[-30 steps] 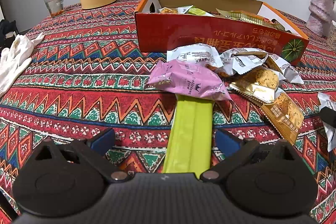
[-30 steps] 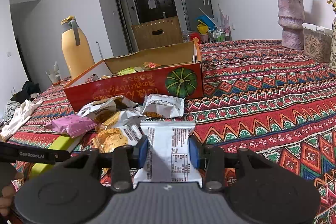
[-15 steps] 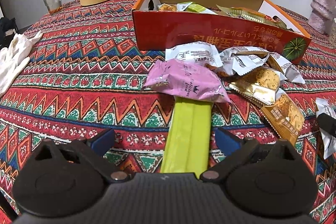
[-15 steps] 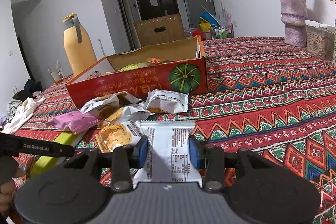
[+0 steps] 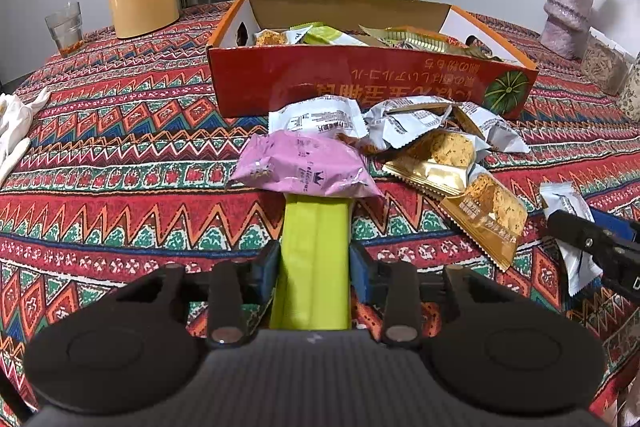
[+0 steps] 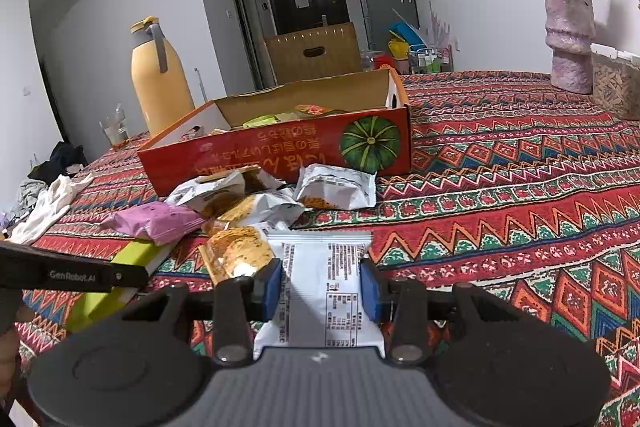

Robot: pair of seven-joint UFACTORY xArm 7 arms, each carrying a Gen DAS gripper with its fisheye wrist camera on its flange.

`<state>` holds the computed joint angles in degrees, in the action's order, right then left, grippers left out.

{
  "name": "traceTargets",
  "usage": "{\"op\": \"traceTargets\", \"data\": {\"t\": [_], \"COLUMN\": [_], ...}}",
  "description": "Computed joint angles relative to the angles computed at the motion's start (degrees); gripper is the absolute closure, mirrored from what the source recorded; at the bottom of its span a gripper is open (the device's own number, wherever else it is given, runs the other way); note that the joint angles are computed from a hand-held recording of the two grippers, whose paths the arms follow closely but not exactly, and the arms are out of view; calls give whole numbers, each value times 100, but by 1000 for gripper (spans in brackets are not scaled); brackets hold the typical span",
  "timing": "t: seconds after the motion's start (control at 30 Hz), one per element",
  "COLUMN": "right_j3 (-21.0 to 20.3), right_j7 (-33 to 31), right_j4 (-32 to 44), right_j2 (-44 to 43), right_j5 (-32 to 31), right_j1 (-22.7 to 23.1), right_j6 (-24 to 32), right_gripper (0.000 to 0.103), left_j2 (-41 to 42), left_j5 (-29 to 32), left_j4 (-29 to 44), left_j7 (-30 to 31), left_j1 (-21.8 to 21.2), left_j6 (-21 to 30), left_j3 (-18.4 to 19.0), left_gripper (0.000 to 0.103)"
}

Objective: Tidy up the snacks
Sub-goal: 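Close the left tool on the green bar and lift it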

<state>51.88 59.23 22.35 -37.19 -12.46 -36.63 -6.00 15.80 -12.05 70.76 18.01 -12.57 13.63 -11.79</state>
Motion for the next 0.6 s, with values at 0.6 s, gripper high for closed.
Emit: {"op": "traceTargets", "data": {"t": [0.6], "right_j3": [-88], "right_j7": [274], "right_j4": [178], "right_j2": [-463], "right_j5": [-324], "right_j1": [291], "right_j6": [471], "right_gripper": [63], "left_j2": [-756], "left_j5": [-3150], "left_j4": [-441], "left_j7": [2872], "left_j1": [866], "left_j6": [-529], "left_j3": [-984], "left_gripper": [94]}}
